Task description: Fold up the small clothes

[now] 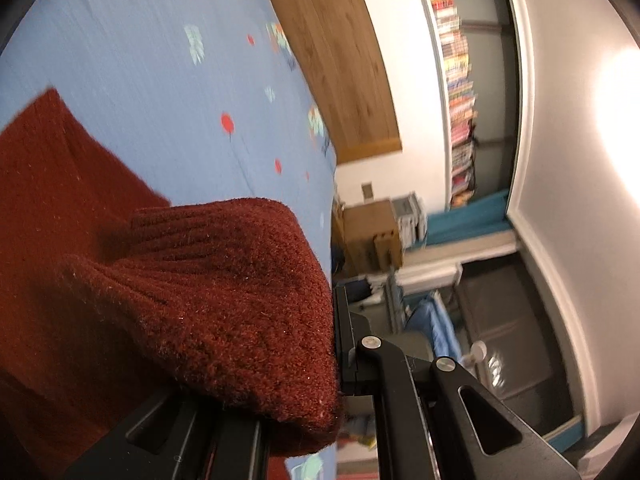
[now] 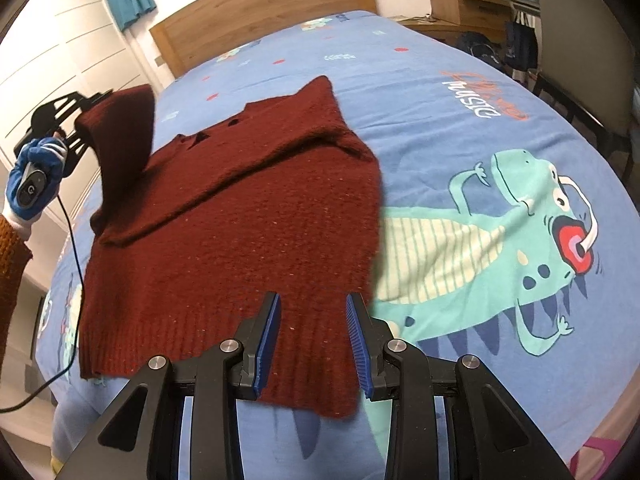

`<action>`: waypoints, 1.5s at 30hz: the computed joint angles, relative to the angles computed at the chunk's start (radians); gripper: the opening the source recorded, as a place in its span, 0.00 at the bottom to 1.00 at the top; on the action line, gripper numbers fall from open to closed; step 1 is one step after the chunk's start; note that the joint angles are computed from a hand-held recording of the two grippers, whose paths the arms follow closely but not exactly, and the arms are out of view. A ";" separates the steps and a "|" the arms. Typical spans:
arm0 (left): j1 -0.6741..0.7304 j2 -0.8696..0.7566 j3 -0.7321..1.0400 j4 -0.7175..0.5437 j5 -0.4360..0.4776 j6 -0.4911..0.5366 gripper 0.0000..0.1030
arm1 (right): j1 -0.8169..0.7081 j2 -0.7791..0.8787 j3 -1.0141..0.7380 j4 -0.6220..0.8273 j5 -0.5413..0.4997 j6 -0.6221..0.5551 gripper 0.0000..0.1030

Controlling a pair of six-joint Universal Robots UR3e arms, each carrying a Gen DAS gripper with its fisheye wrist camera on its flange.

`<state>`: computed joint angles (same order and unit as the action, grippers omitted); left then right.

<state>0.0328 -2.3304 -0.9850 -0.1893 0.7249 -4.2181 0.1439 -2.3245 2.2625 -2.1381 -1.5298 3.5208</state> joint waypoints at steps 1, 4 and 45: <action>-0.020 -0.013 0.017 -0.030 0.002 0.022 0.05 | -0.018 -0.018 0.008 0.011 0.009 -0.008 0.34; -0.086 -0.011 -0.011 -0.070 0.039 0.080 0.05 | -0.075 -0.073 0.031 0.051 0.043 -0.038 0.34; -0.393 -0.024 0.171 -0.659 0.338 0.532 0.13 | -0.303 -0.230 0.033 0.196 0.201 -0.180 0.34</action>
<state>-0.3597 -2.3545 -0.8143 -0.8484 1.0633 -3.6859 -0.1596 -2.5544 2.2957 -1.9419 -1.3286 3.3410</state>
